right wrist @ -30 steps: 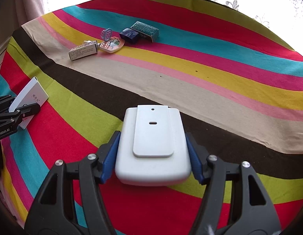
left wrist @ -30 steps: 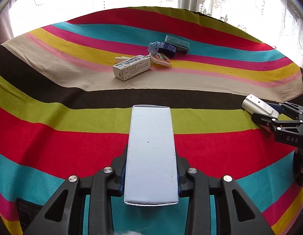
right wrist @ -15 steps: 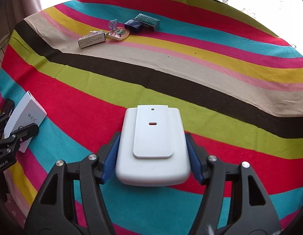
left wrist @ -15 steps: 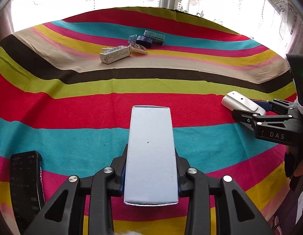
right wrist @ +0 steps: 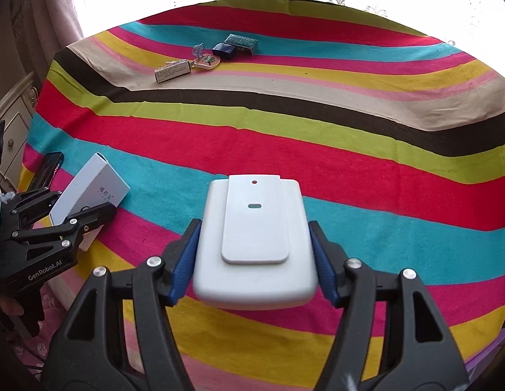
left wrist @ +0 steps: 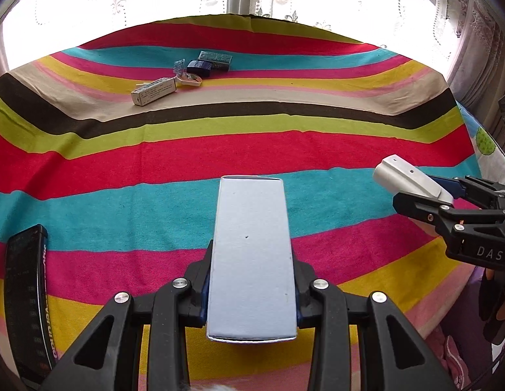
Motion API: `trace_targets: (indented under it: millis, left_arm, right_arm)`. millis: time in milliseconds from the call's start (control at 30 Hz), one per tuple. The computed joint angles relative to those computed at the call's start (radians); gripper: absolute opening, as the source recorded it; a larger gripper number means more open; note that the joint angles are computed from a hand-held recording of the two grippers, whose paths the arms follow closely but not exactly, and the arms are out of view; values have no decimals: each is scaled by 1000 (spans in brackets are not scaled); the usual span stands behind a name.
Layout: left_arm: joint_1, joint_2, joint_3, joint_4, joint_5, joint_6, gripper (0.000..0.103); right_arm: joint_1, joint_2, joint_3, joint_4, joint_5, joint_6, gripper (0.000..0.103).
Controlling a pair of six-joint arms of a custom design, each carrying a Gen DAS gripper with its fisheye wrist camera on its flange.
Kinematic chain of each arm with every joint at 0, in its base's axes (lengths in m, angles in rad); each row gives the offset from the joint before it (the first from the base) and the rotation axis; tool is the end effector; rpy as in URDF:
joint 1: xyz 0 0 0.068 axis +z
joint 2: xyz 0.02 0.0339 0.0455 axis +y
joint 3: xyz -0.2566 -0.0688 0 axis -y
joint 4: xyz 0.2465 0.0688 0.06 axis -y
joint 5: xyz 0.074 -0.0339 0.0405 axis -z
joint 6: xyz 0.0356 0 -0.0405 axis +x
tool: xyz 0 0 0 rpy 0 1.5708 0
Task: Organize rigid objects
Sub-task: 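Carry the white box and white case toward the purple box, then lower the white box and white case into the purple box and open both tools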
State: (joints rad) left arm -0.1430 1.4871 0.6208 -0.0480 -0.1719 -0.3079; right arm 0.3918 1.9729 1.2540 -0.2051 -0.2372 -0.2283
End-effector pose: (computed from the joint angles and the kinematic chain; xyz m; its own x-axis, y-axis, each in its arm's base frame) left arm 0.2686 -0.0325 0.1338 -0.7584 -0.1925 -0.6227 -0.2023 0.9777 -0.0558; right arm 0.3766 0.1646 0.1458 -0.6048 -0.4879 -0.6294 -0.6559 0.7534 0.0463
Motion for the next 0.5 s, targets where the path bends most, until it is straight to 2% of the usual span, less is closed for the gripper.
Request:
trace_targets:
  millis: [500]
  left_arm:
    - [-177, -10, -4, -11, -66, -21, 37]
  right_arm:
    - [-71, -179, -197, 47, -51, -16, 67]
